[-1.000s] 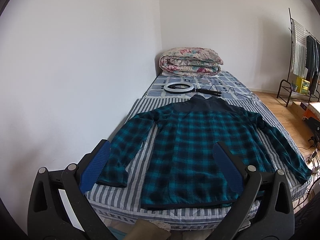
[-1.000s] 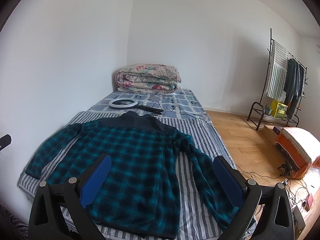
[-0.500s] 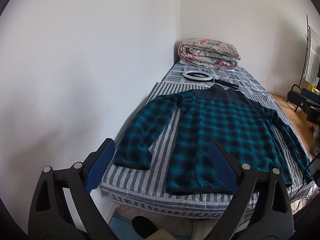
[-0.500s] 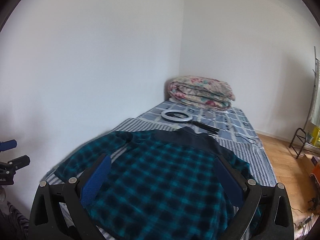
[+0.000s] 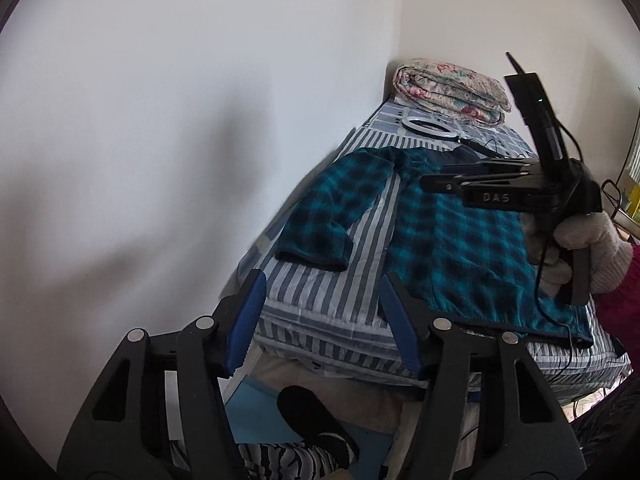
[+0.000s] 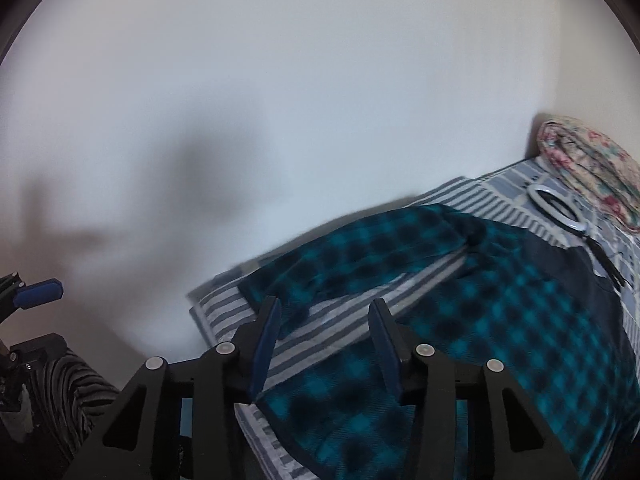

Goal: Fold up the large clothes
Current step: 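Grasp the plaid shirt's sleeve with the right tool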

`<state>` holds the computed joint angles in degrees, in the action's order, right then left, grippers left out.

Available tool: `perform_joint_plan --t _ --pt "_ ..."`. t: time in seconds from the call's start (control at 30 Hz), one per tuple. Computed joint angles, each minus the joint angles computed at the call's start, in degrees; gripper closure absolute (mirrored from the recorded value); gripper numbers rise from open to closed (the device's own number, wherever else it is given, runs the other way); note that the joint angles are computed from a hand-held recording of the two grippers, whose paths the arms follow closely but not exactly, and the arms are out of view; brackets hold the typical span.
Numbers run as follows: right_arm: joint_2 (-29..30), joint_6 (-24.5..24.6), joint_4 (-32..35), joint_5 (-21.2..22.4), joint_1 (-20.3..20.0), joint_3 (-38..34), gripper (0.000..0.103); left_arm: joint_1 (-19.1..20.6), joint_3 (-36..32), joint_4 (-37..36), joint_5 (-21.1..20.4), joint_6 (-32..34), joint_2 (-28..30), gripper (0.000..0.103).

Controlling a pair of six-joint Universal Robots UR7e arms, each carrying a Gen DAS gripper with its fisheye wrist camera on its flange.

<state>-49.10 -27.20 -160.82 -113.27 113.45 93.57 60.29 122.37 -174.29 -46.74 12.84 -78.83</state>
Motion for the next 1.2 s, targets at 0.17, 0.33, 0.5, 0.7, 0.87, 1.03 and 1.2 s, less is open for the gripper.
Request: perform_joint_plan --t 0.17,0.33,0.5,0.7,0.87,1.03,1.2 --pt "5.78 -0.57 10.08 1.54 -0.72 -5.60 0.061 1.32 -0.27 0.49 -0.36 -1.12 0.27 0.043" --pt "10.11 11.33 18.41 5.78 -4.76 -10.88 0.058 2.52 -1.17 0.94 -1.11 -1.62 1.01 0.043" --pt "13.62 20.87 20.30 11.97 -8.95 -13.83 0.056 3.31 -2.14 0.91 -0.94 -1.02 1.87 0.043" --pt "15.69 25.44 22.16 16.97 -11.25 -14.73 0.097 4.49 -3.60 0.93 -1.46 -0.66 3.19 0.043" --pt "9.43 25.20 16.21 21.76 -11.62 -8.24 0.101 5.36 -4.76 1.26 -3.45 -0.49 4.29 0.043" --pt "1.21 25.03 12.40 24.00 -13.26 0.15 0.101 5.86 -7.74 1.22 -7.01 1.09 7.37 0.043" --pt "-0.33 26.73 11.58 19.81 -15.53 4.79 0.101 7.75 -15.08 9.37 -12.26 -2.13 13.06 0.043"
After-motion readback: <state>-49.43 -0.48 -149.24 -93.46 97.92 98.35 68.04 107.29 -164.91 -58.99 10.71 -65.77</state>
